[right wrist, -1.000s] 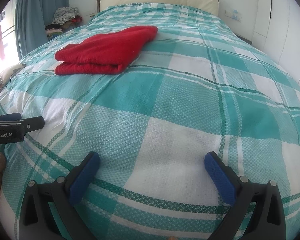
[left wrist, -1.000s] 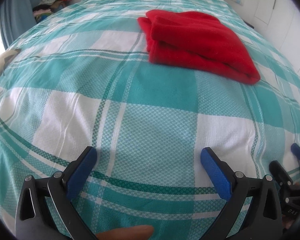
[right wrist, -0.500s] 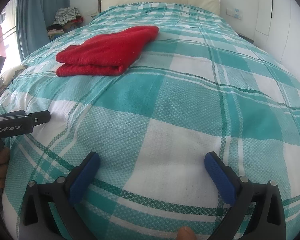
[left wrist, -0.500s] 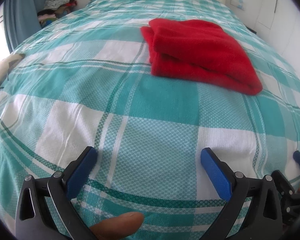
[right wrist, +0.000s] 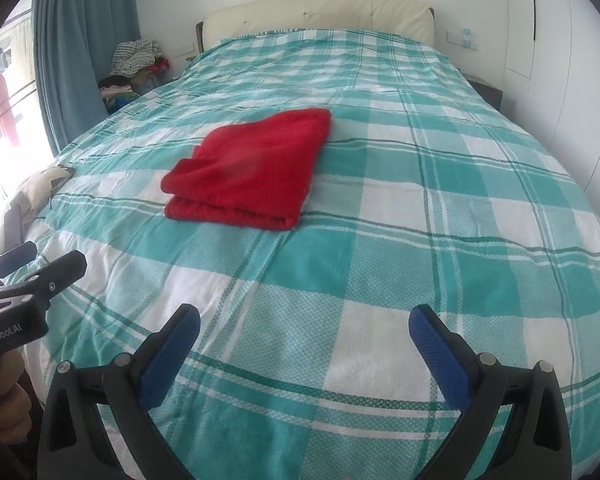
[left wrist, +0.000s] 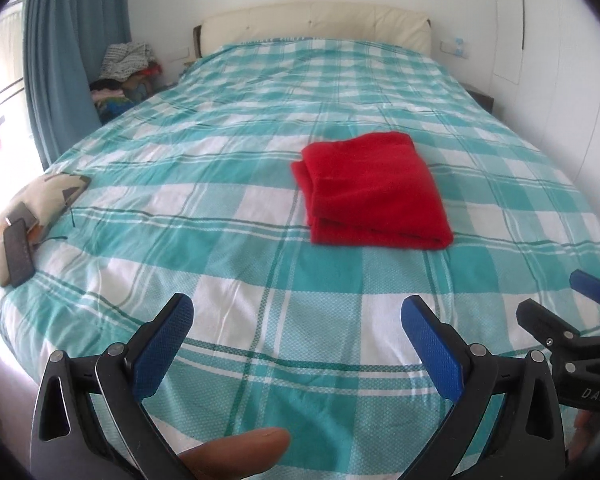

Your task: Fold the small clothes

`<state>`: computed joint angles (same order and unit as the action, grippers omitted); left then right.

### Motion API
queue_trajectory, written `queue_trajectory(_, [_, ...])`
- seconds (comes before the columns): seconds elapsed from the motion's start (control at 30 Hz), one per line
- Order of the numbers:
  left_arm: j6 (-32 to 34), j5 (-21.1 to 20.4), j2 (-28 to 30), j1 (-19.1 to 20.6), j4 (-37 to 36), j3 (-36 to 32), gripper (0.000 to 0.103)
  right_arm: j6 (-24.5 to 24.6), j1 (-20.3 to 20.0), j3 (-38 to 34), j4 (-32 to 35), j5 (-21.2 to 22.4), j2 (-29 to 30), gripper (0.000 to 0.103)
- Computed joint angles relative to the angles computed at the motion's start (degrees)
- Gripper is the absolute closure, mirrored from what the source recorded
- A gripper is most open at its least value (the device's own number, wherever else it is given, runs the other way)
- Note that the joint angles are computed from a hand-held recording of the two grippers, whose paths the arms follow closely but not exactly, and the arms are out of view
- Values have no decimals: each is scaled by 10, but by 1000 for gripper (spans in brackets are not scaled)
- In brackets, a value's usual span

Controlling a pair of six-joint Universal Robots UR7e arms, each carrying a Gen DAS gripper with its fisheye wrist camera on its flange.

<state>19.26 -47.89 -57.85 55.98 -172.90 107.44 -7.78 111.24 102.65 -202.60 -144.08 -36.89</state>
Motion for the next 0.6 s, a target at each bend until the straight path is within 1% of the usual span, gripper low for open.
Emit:
queue_trajectory(0.1, [18,29,-9,-14,-13,7,0,-2,22,-16,30,-10,-2,0])
queue_trajectory(0.2, [8,43,-27,-23,10,10,0,-8,41,-32,52,-25,1,0])
queue_trajectory(0.3, [13,60,-39,-33,0,20,0,-16,57,-41,58,-43,2,0])
queue_trajectory(0.37, [1,57,-51,-37,13,23,0,-12,66,-42,61,-48,-2,0])
queue_trajectory(0.47, [-40,32,-72,-36,64,20,0,-5,78,-41,64,-56,-8,0])
queue_trajectory(0.53, [-52,25,-79,-37,76,21,0,-6,85,-43,64,-60,-9,0])
queue_trajectory(0.6, [-54,27,-81,-40,77,21,0,-5,90,-45,67,-60,-11,0])
